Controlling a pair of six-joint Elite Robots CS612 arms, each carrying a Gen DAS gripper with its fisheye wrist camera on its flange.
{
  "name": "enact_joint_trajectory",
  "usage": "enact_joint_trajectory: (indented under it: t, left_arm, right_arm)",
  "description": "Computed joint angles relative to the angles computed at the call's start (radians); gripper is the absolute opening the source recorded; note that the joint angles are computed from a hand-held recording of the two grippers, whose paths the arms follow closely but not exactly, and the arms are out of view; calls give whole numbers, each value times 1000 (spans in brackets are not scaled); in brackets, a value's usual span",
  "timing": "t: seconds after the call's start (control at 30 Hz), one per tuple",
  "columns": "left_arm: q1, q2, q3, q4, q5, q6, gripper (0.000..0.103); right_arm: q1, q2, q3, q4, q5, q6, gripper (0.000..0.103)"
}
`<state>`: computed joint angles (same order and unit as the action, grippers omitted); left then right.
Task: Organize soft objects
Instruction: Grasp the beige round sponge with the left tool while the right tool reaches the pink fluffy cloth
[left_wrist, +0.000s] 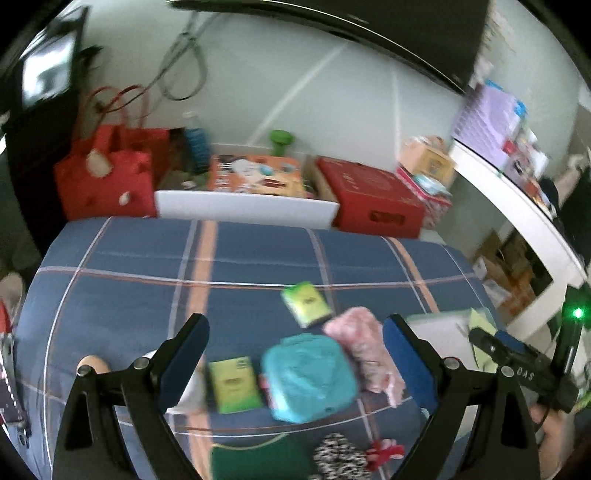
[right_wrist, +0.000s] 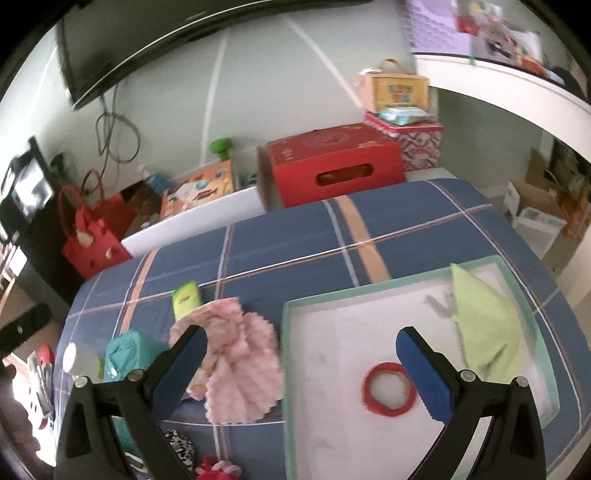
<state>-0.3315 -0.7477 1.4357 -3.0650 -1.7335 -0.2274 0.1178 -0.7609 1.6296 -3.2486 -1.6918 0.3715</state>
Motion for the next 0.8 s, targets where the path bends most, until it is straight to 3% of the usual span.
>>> enact_joint_trajectory:
  t: [0.47, 0.8]
  left_arm:
    - [69, 17, -4, 91, 100, -151, 95]
    - [120, 42, -16, 112, 81, -281, 95]
  right_arm:
    - [49, 59, -134, 179, 40, -105, 103]
    - [61, 90, -193, 262, 57, -132, 103]
